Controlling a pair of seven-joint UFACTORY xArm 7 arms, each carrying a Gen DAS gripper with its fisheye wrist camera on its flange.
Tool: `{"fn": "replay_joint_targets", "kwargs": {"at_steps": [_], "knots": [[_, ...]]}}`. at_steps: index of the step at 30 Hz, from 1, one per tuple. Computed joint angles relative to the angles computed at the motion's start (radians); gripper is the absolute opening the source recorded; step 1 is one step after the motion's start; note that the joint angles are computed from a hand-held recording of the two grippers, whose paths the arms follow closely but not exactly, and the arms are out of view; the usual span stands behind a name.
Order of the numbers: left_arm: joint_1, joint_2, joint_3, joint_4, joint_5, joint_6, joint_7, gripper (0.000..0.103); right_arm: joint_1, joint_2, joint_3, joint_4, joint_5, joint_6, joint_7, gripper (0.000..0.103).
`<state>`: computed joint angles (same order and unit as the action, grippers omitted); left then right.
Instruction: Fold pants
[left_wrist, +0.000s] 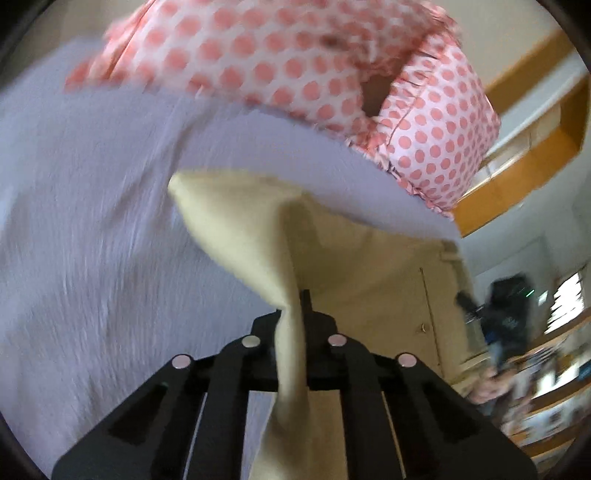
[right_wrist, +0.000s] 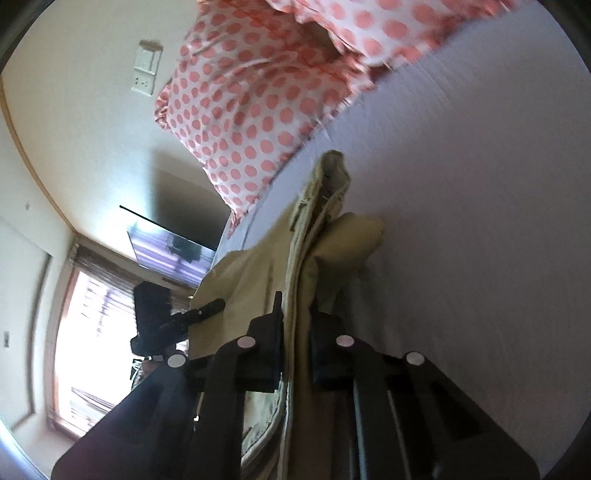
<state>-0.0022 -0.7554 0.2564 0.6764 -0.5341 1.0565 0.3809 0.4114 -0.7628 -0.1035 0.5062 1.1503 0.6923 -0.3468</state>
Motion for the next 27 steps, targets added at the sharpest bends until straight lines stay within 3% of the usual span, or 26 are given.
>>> {"fn": "replay_joint_targets", "kwargs": {"at_steps": [2,6,8,10,12,14,15,17,19,21,23,25,27], "knots": [[-0.026,0.053,-0.028,0.063,-0.014,-0.056,0.004,0.004,-0.01,0.06,0.015,0.081,-0.033,-0.028,0.001,0.01],[-0.037,0.198,-0.12,0.154,0.032,-0.248,-0.038,0.006,-0.026,0.176,0.015,0.183,-0.056,-0.111,0.007,0.01],[-0.007,0.304,-0.173,0.193,0.117,-0.281,-0.139,0.012,-0.055,0.258,0.035,0.215,-0.111,-0.154,0.068,0.01],[0.011,0.364,-0.201,0.204,0.193,-0.278,-0.214,0.021,-0.113,0.33,0.096,0.231,-0.257,-0.16,0.197,0.012],[-0.004,0.347,-0.178,0.168,0.182,-0.301,-0.195,0.024,-0.154,0.347,0.139,0.23,-0.411,-0.152,0.306,0.028],[0.013,0.291,-0.168,0.136,0.211,-0.315,-0.197,0.025,-0.165,0.306,0.145,0.213,-0.488,-0.164,0.356,0.033],[0.016,0.255,-0.156,0.119,0.215,-0.321,-0.192,0.025,-0.171,0.274,0.149,0.196,-0.518,-0.185,0.382,0.044],[-0.002,0.167,-0.111,0.086,0.182,-0.321,-0.154,0.026,-0.1,0.187,0.097,0.143,-0.462,-0.266,0.341,0.064],[-0.059,0.103,-0.045,0.069,0.111,-0.289,-0.077,0.035,0.029,0.156,0.007,0.132,-0.368,-0.281,0.251,0.067],[-0.113,0.053,-0.001,0.044,0.032,-0.231,-0.027,0.044,0.081,0.167,-0.025,0.145,-0.329,-0.251,0.222,0.077],[-0.127,0.081,-0.012,0.043,0.005,-0.182,-0.04,0.048,0.063,0.223,-0.004,0.172,-0.341,-0.195,0.27,0.083],[-0.105,0.141,-0.052,0.044,0.02,-0.166,-0.082,0.045,0.009,0.282,0.044,0.195,-0.389,-0.162,0.357,0.083],[-0.058,0.161,-0.122,0.021,0.038,-0.243,-0.116,0.042,0.002,0.275,0.054,0.177,-0.369,-0.19,0.357,0.085]]}}
